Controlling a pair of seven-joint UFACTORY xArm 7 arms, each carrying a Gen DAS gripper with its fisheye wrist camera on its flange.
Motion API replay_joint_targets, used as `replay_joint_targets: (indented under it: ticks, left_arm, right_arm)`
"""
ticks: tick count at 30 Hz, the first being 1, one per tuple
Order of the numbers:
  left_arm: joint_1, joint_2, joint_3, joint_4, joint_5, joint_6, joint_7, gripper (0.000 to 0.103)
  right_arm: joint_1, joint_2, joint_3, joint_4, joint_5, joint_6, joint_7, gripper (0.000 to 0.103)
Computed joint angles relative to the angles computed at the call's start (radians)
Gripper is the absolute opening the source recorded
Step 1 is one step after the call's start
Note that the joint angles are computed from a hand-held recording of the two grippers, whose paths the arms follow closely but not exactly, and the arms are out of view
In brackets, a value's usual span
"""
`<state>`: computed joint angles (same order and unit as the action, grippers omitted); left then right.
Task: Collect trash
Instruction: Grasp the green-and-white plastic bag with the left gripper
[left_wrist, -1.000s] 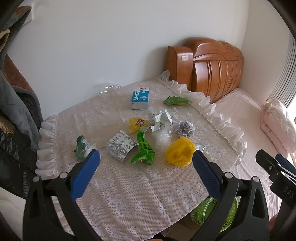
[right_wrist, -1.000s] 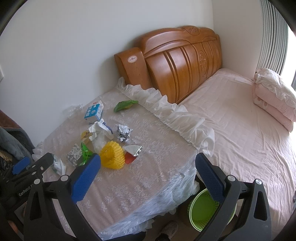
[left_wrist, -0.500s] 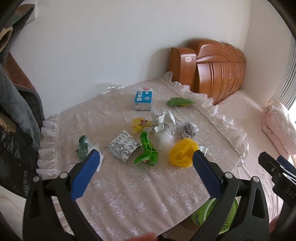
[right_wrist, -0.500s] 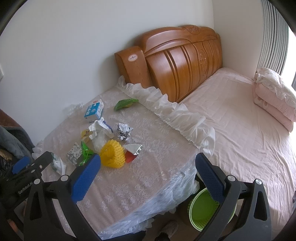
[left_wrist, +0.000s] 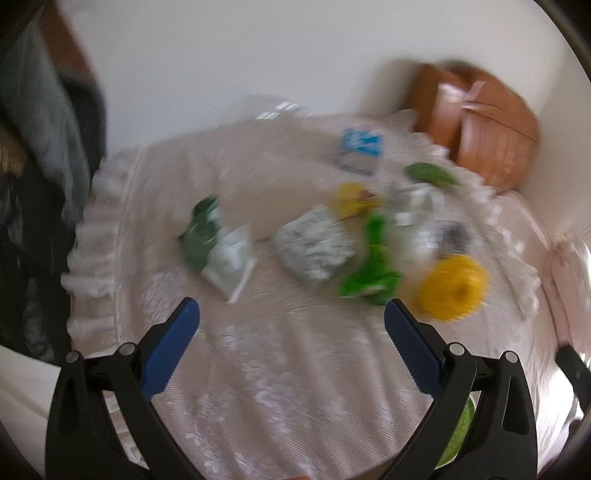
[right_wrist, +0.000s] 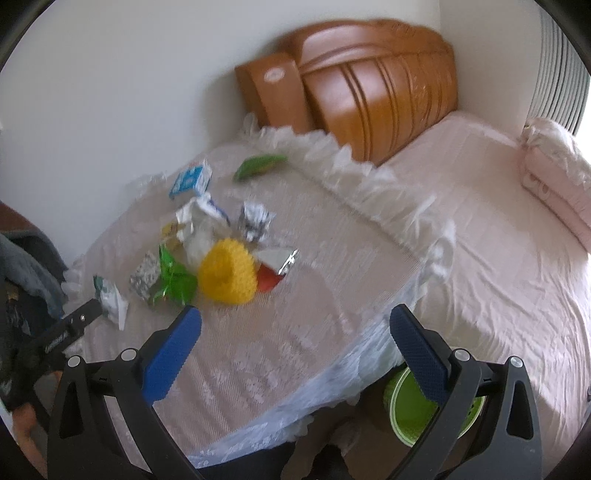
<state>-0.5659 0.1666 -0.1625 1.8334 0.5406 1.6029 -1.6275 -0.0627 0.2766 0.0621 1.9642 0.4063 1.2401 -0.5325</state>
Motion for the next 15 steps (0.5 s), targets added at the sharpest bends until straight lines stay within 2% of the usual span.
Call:
replay_joint_targets:
  ticks: [2,6,12,15]
  left_arm:
    - [0.039,-0.07,0.014,-0.129,-0.056,-0.052,-0.045,0.096]
    - [0.124,-0.157,0.017,-0.295,-0.119,-0.116,-0.089,0.096]
    - [0.225,-0.209,0.017,-0.421,-0.148,-0.2,-0.118,0.096]
    - [0.259,-0.21,0.018,-0.437,-0.181,-0.22,-0.126,0.096]
  right_arm:
    - [0.005,-0.008,0.004,-0.031,0.002,-0.005,-0.006,0.101]
    - [0.017,-0.028,0.009,-0.095,0.015,-0.024,-0.022,0.101]
    - [0.045,-0.049,0.012,-0.162,0.012,-0.036,-0.037,0.101]
    - [0.059,-0.055,0.014,-0.183,0.011,-0.038,-0.034,0.101]
